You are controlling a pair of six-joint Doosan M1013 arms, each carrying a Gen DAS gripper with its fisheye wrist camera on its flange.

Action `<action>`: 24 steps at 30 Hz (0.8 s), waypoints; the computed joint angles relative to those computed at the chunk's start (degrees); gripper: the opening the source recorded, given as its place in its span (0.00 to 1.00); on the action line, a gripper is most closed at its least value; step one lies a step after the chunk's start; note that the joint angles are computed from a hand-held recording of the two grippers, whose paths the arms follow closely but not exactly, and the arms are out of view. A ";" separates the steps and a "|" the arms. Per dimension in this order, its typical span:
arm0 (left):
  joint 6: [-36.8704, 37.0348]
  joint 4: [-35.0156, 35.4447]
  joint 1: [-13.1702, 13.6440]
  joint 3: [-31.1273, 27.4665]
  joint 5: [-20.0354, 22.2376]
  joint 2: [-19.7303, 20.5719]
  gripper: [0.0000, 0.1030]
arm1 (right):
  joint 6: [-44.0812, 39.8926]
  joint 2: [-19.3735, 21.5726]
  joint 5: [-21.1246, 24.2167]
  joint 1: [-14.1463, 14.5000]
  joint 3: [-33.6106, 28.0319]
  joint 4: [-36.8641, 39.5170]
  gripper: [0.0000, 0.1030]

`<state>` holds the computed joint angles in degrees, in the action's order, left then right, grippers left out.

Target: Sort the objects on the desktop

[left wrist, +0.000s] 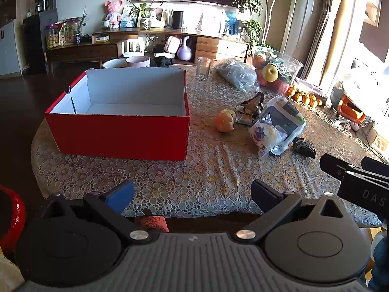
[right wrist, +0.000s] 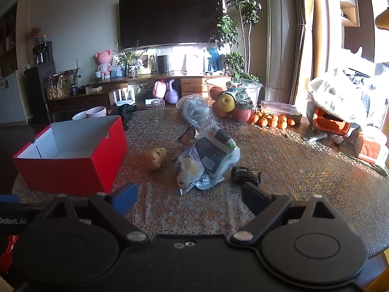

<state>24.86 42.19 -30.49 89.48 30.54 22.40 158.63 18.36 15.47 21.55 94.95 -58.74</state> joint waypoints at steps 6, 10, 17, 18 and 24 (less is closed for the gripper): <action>-2.93 2.87 -0.04 0.15 -1.32 -0.01 1.00 | -2.66 -0.05 -1.63 -0.65 0.08 2.54 0.90; -3.84 5.16 -0.20 -0.29 -2.37 0.48 1.00 | -1.02 0.03 -2.66 -1.08 0.42 -0.51 0.90; -1.98 4.86 -0.34 -3.03 -2.60 2.64 1.00 | -0.82 0.92 -3.33 -2.81 -0.01 -1.08 0.89; -1.21 4.57 -0.32 -3.40 -2.81 2.94 1.00 | -1.44 1.13 -3.36 -3.17 -0.14 -0.31 0.89; -0.12 5.22 -0.13 -5.87 -2.81 4.83 1.00 | -3.18 2.59 -2.76 -4.25 -1.51 1.63 0.86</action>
<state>24.74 47.41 -30.62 83.62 27.73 27.23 155.45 20.94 12.72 17.30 93.44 -57.11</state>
